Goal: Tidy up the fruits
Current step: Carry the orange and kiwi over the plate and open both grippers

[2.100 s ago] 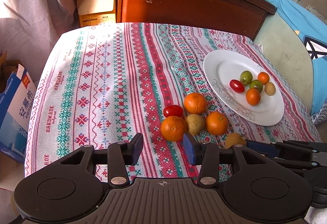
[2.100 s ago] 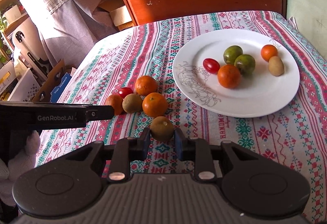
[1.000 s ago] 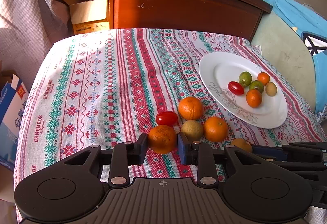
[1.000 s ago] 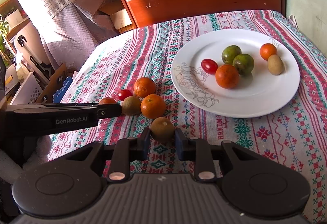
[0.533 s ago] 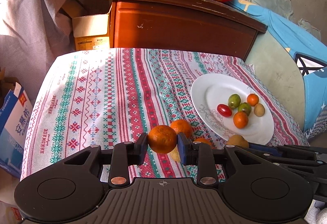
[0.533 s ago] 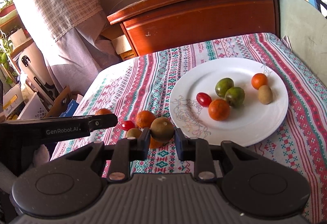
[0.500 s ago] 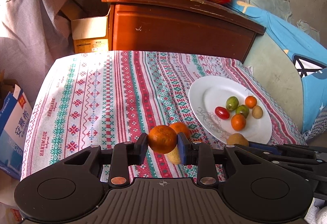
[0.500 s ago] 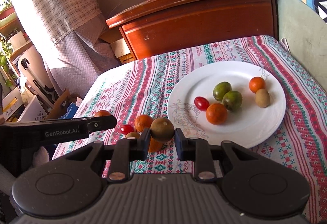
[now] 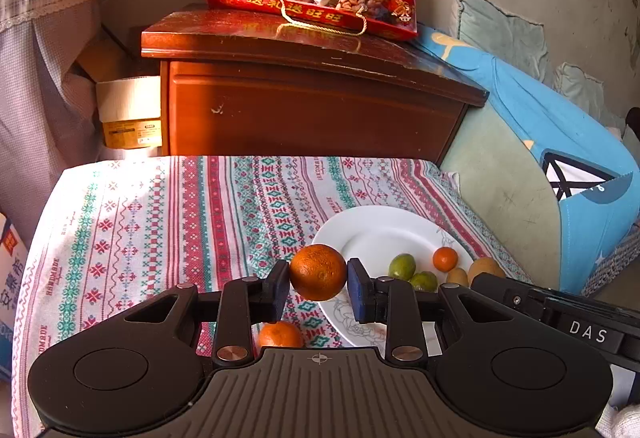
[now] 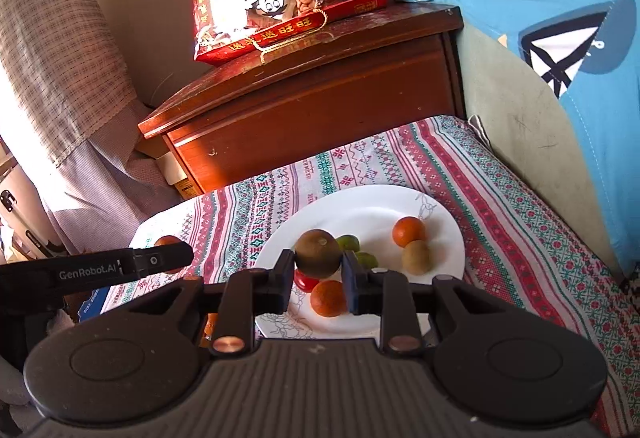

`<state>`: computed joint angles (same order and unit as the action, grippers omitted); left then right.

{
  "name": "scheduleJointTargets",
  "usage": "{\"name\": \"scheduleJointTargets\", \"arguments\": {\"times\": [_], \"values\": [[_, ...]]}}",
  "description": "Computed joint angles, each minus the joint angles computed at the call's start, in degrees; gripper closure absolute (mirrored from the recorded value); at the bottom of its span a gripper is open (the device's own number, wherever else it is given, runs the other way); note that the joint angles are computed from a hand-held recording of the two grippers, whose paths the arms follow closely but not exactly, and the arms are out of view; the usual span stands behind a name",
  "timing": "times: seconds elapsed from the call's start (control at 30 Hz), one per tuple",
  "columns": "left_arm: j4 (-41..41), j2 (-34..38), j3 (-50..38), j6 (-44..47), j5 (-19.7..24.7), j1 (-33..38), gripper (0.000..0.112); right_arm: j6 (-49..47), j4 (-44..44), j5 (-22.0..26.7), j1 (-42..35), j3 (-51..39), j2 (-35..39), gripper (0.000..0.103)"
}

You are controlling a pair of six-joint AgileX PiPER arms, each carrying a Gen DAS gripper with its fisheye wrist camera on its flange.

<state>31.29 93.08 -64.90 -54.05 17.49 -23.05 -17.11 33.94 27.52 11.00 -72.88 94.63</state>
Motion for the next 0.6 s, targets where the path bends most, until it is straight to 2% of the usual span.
{"name": "scheduleJointTargets", "arguments": {"times": [0.17,0.43,0.6], "values": [[-3.00,4.77,-5.42,3.35,0.74,-0.06,0.084,3.93,-0.86,1.15,-1.10,-0.48,1.43,0.077],[-14.35,13.48,-14.88,15.41,3.66,0.62,0.084,10.53,-4.59,2.49,-1.15,-1.39,3.64,0.077],[-16.27,17.43,-18.72,17.19,4.90,0.24,0.084,13.92,-7.12,2.52,-1.21,-1.95,4.77,0.077]]}}
